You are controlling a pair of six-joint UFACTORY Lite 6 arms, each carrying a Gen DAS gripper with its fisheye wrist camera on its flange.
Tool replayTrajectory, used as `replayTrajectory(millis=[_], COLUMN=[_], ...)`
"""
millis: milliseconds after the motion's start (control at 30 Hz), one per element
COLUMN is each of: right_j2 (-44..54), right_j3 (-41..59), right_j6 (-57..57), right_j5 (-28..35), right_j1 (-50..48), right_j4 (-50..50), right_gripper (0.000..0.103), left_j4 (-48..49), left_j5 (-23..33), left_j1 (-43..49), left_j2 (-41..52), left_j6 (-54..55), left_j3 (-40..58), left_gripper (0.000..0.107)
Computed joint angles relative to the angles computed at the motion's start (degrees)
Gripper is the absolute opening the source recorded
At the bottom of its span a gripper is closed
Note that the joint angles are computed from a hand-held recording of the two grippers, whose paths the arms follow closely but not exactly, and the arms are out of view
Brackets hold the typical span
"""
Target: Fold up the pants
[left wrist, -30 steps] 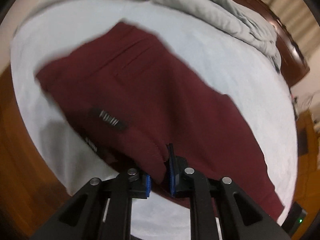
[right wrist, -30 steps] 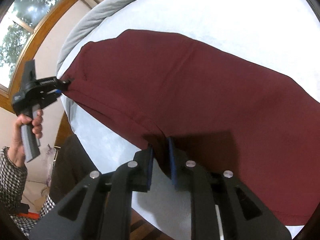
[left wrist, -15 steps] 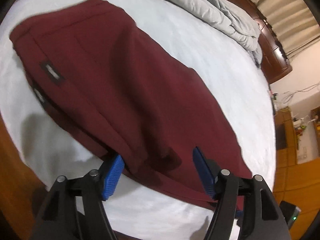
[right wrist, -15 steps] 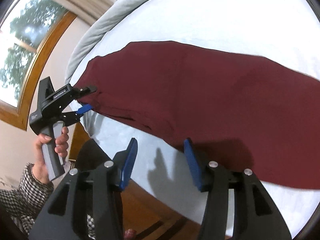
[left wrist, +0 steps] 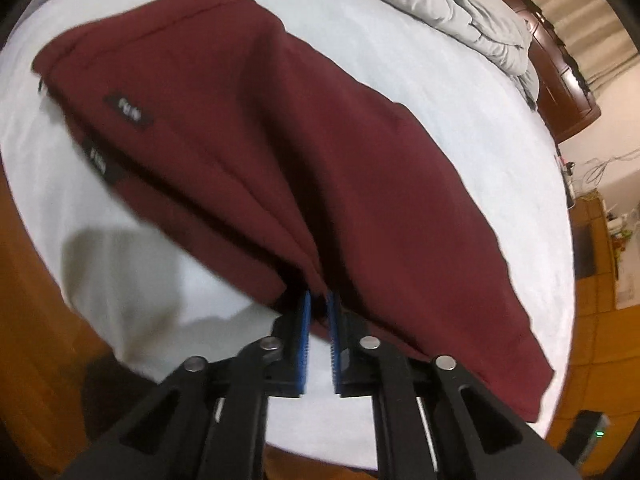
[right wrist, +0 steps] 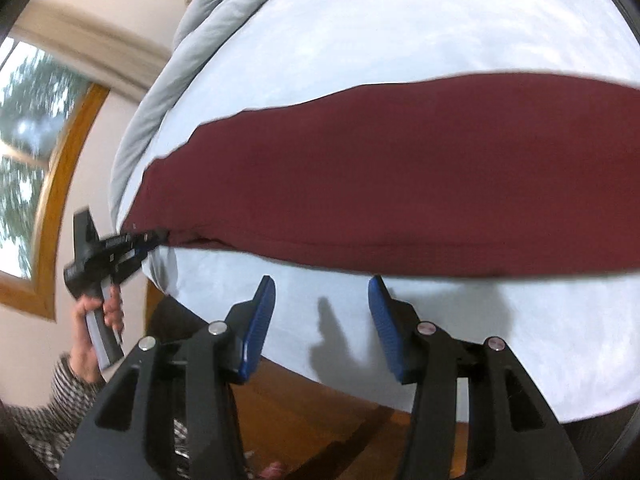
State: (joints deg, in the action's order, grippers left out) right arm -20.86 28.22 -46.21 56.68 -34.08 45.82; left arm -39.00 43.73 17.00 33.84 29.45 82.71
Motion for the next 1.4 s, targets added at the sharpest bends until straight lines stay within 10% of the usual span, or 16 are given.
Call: replayTrajectory(millis=[400,900,1100,1400], right_j2=[15.33,35.38,38.31,25.13], right_j3=[6.82,15.16,18.59,26.18], right_j6=[-11.40,-18.62,-17.17,-18.20], right_j5=[8.21,2.41,0.06,17.22], right_j1=[-35.84,-40.55,-39.44,-46.34], right_j4=[-2.56,10.58,12.53,11.91], right_gripper=[0.060,0.061,0.018,0.013], left_j4=[-5.84,-2.37,-1.12,-3.41], left_j5=[-4.16,-2.01,-2.29,-5.94], left_j1=[-26.09,-28.45,-28.92,-29.03], left_j2=[-10.47,4.21,2.43,-7.11], left_j6=[5.09,3.95,3.98,6.95], left_j3=[-6.73,2.11,0.46,-4.30], left_gripper=[0.020,0.030,0.034,0.056])
